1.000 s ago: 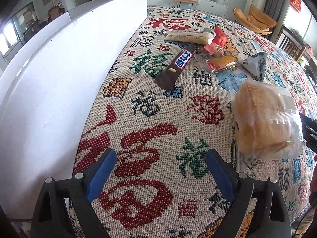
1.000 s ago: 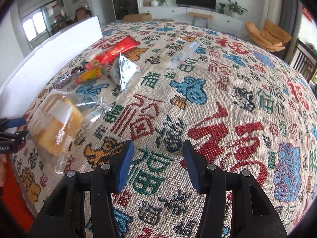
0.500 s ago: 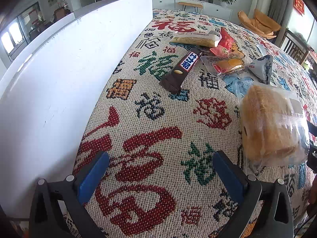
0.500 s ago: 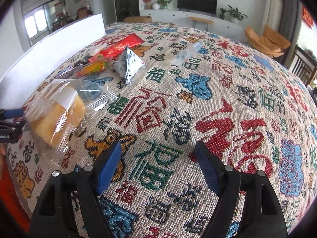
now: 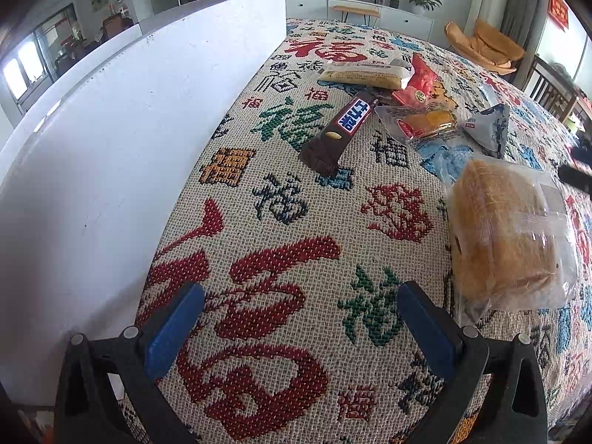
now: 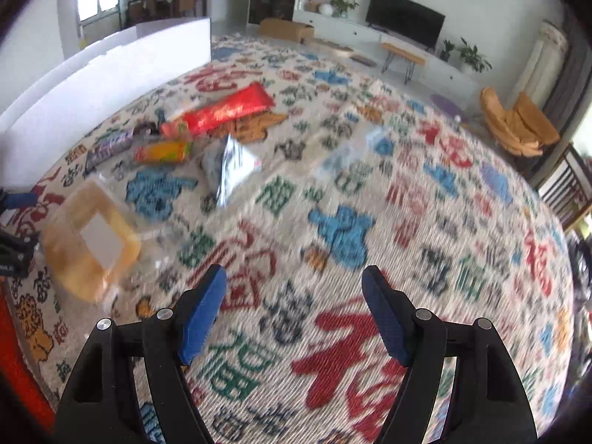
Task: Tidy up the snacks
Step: 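Return both tools to the snack pile, then grasp the round bread bun packet with the right gripper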
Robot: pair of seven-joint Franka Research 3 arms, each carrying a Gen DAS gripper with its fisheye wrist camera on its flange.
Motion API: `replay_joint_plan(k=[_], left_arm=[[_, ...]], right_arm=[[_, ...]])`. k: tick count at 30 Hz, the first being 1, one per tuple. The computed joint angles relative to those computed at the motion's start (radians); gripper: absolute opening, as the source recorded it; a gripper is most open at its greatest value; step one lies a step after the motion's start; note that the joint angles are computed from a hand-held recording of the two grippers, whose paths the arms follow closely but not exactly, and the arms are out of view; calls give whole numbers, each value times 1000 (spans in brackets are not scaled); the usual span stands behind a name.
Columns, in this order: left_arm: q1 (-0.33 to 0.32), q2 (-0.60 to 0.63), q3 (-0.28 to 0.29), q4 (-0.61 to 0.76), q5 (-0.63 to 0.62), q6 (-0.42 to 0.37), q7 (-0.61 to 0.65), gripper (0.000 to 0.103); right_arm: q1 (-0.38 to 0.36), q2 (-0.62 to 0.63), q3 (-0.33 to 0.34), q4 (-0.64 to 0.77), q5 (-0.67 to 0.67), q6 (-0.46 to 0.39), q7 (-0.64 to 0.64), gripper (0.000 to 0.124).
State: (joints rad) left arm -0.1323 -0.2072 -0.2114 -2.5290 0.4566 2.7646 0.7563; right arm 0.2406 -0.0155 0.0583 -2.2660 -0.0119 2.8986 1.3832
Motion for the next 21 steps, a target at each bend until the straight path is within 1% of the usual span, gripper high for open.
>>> replay_joint_plan(k=[1,2,4,5,6,7,9,11,13,15,17,21], left_arm=[[0,0,0,0,1,0,-1,103],[0,0,0,0,1,1,0,103],[0,0,0,0,1,1,0,103],[0,0,0,0,1,1,0,103],[0,0,0,0,2,2,-1,103],[1,0,0,0,3,2,-2,103],[0,1,0,-1,3,2,-3,103],[0,1,-1,-2,3,3,-4,103],[0,0,-1,-3,4,4,-5,103],[1,0,-1,-3,5,4,-6,103],[1,0,0,-3,6,5,-7,103],[1,-1,0,-3,5,5,-5,103]], right_arm=[[7,20,3,45,46,-6,-85,77],[15,47,11,101,122,-40,-206,77],[24,105,38,219,224,-153,-416,78],[32,141,47,284,227,-228,-483,78],[50,173,47,336,183,-289,-508,78],[73,206,43,381,121,-330,-512,77],[118,265,33,451,14,-374,-516,77],[147,325,29,528,-30,-439,-528,77],[167,385,23,611,-46,-518,-527,76],[165,434,27,691,-11,-584,-536,75],[167,468,23,748,12,-632,-520,76],[183,533,1,867,30,-786,-422,72]])
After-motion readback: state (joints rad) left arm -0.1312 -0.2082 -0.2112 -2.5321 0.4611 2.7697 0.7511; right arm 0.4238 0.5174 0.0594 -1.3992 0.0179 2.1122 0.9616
